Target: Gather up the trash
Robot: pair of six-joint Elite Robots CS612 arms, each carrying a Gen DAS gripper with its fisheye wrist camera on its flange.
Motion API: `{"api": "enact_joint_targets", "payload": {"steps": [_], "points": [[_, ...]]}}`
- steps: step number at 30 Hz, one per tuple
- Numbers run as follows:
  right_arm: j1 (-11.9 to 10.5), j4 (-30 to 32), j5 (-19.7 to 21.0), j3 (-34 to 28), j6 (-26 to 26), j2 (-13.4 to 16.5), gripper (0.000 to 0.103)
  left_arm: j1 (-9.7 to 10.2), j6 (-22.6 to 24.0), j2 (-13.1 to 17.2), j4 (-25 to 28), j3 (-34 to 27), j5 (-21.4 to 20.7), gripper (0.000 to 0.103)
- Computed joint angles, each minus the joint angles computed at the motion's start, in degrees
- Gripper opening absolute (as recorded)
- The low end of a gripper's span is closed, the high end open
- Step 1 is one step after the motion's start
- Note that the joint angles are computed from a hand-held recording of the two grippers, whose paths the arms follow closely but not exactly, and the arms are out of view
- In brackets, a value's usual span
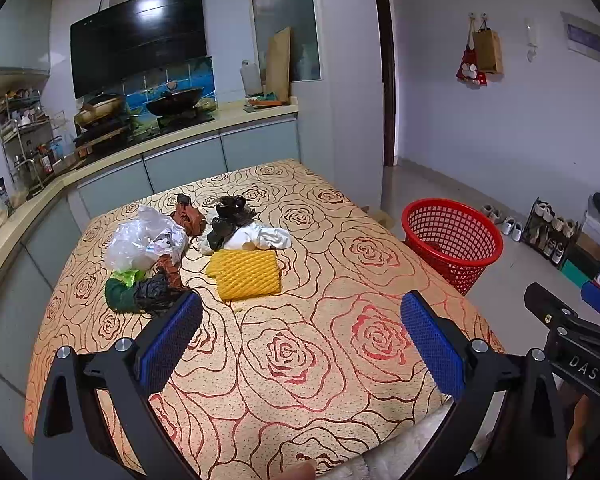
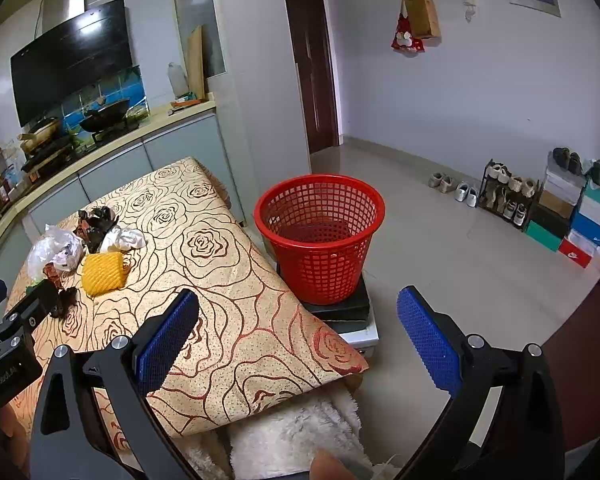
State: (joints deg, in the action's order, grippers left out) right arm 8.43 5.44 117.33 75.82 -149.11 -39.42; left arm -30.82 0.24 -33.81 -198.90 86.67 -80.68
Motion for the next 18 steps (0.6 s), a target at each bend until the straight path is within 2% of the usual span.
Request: {"api": "enact_joint_targets", "payload": {"steps": [18], "points": [[-0.2, 0.4, -0.1, -0.2, 0.1, 0.3, 0.097, -0.05, -0.2, 0.1, 0.3, -0.2, 0.1, 0.096]]}}
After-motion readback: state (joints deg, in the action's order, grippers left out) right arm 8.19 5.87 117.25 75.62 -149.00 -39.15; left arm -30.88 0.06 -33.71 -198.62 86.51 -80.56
